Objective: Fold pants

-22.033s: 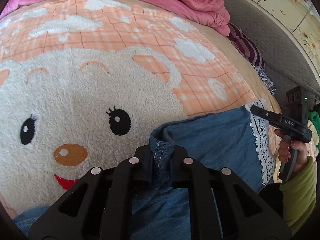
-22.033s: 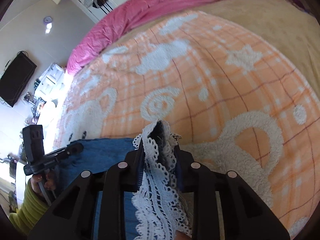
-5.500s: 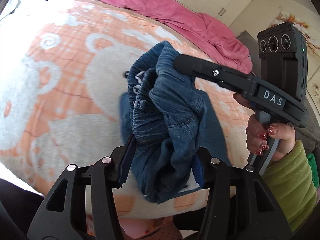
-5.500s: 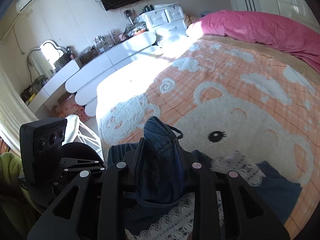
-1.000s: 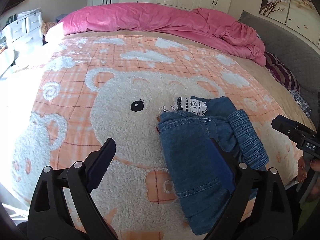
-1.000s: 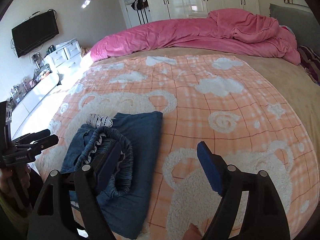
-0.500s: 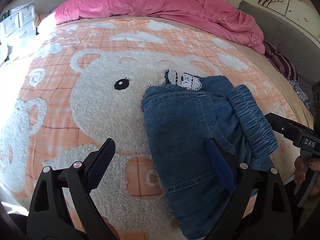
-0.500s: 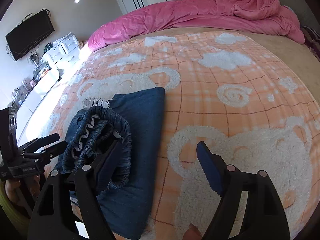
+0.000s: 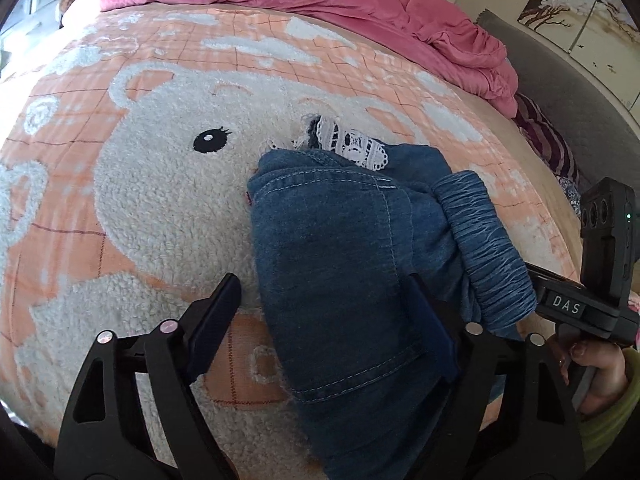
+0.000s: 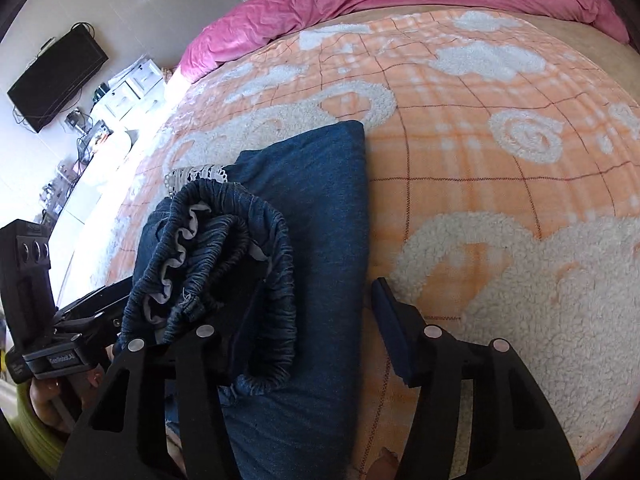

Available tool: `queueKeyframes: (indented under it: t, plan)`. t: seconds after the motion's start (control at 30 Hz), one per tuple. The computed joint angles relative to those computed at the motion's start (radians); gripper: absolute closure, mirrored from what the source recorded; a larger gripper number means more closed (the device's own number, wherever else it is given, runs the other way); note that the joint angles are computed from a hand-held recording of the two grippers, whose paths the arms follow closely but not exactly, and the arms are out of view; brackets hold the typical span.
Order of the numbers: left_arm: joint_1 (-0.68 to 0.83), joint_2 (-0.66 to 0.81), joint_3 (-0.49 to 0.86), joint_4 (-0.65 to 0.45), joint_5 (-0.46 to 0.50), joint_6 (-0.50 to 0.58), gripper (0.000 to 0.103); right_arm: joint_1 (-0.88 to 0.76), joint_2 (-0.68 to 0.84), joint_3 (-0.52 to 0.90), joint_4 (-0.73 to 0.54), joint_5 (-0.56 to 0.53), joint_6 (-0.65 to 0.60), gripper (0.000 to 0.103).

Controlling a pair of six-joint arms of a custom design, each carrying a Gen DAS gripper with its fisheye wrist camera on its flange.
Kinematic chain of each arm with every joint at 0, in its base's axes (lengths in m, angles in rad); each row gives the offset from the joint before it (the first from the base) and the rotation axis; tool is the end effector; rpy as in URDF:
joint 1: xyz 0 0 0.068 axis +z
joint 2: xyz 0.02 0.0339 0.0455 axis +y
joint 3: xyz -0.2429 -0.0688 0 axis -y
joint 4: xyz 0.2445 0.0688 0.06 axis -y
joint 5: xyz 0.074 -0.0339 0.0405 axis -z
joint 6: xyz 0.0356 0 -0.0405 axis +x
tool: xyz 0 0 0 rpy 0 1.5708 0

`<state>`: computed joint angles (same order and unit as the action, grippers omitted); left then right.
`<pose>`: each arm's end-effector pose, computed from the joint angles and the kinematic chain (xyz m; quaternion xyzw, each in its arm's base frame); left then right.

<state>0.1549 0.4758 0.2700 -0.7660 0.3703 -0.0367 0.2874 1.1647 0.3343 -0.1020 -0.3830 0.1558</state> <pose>0.1167 0.0052 0.1450 -0.0358 0.9400 -0.1585 0.2999 0.1852 0.0686 0.1107 -0.1209 0.9262 0.2440 0.2608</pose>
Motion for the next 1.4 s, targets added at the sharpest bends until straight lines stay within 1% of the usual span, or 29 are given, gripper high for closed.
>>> queueKeyframes:
  t: [0.03,0.07,0.1,0.13,0.17,0.2,0.23,0.3,0.33,0.4,0.47,0.57,0.6,0.67,0.7,0.8,0.93,1.03,1.1,1.17,1.2,1.27,1.3,1.33,1.37,1.4]
  plan:
    - [-0.019,0.001,0.000,0.004,-0.002,-0.011,0.043,0.000,0.003,0.000,0.000,-0.011,-0.002,0.066]
    - [-0.049,0.001,-0.001,0.011,-0.019,-0.026,0.045,0.002,0.014,0.003,0.006,-0.027,-0.003,0.077]
    - [-0.087,-0.015,-0.003,0.012,-0.056,-0.047,0.049,0.013,0.009,-0.001,0.011,-0.025,0.002,0.079]
    - [-0.116,-0.026,-0.004,0.013,-0.077,-0.060,0.056,0.026,0.001,-0.004,0.014,-0.010,0.005,0.082]
    - [-0.133,-0.037,-0.003,0.006,-0.091,-0.069,0.059,0.047,-0.017,-0.009,0.015,0.008,0.005,0.085]
    - [-0.154,-0.052,-0.001,-0.002,-0.109,-0.077,0.069,0.062,-0.032,-0.012,0.014,0.021,0.004,0.086]
    - [-0.168,-0.060,0.003,-0.008,-0.125,-0.078,0.076,0.080,-0.045,-0.015,0.013,0.036,0.004,0.089]
    - [-0.185,-0.072,0.015,-0.026,-0.147,-0.083,0.081,0.119,-0.080,-0.018,0.010,0.070,0.018,0.091]
    - [-0.174,-0.080,0.021,-0.037,-0.139,-0.075,0.084,0.140,-0.105,-0.023,0.009,0.087,0.027,0.091]
    - [-0.134,-0.084,0.036,-0.052,-0.106,-0.050,0.087,0.188,-0.159,-0.027,0.007,0.122,0.041,0.091]
    - [-0.093,-0.087,0.054,-0.068,-0.073,-0.034,0.087,0.246,-0.213,-0.026,-0.003,0.159,0.046,0.091]
    - [-0.055,-0.063,0.087,-0.062,-0.077,-0.016,0.087,0.334,-0.240,0.006,-0.016,0.227,0.037,0.091]
    - [-0.026,-0.051,0.104,-0.061,-0.066,-0.001,0.087,0.356,-0.235,0.024,-0.021,0.246,0.032,0.091]
    - [0.055,0.001,0.155,-0.061,-0.022,0.041,0.087,0.384,-0.210,0.065,-0.016,0.270,0.021,0.091]
    - [0.075,0.030,0.182,-0.054,-0.018,0.056,0.087,0.386,-0.184,0.092,-0.012,0.270,0.017,0.091]
    - [0.084,0.105,0.235,-0.004,-0.045,0.081,0.087,0.388,-0.092,0.182,0.000,0.284,-0.005,0.091]
    - [0.050,0.243,0.275,0.146,-0.109,0.083,0.087,0.345,0.064,0.300,0.041,0.269,-0.018,0.091]
    - [0.035,0.360,0.286,0.263,-0.124,0.078,0.087,0.311,0.178,0.372,0.072,0.264,-0.020,0.091]
    - [0.021,0.427,0.280,0.337,-0.139,0.071,0.087,0.284,0.255,0.416,0.084,0.254,-0.014,0.091]
    - [0.003,0.523,0.268,0.421,-0.167,0.064,0.087,0.252,0.348,0.458,0.097,0.235,-0.009,0.091]
    - [-0.003,0.578,0.263,0.454,-0.183,0.058,0.086,0.244,0.389,0.476,0.093,0.245,-0.001,0.091]
    - [-0.003,0.662,0.249,0.500,-0.213,0.051,0.081,0.219,0.488,0.520,0.065,0.231,0.019,0.086]
    - [0.000,0.689,0.244,0.517,-0.234,0.055,0.069,0.210,0.531,0.538,0.045,0.254,0.037,0.083]
    - [0.009,0.698,0.230,0.536,-0.243,0.058,0.059,0.197,0.558,0.543,0.036,0.271,0.056,0.071]
    - [0.024,0.689,0.218,0.541,-0.239,0.064,0.056,0.174,0.558,0.526,0.055,0.245,0.074,0.064]
    - [0.039,0.672,0.211,0.532,-0.232,0.070,0.051,0.151,0.550,0.509,0.067,0.212,0.096,0.062]
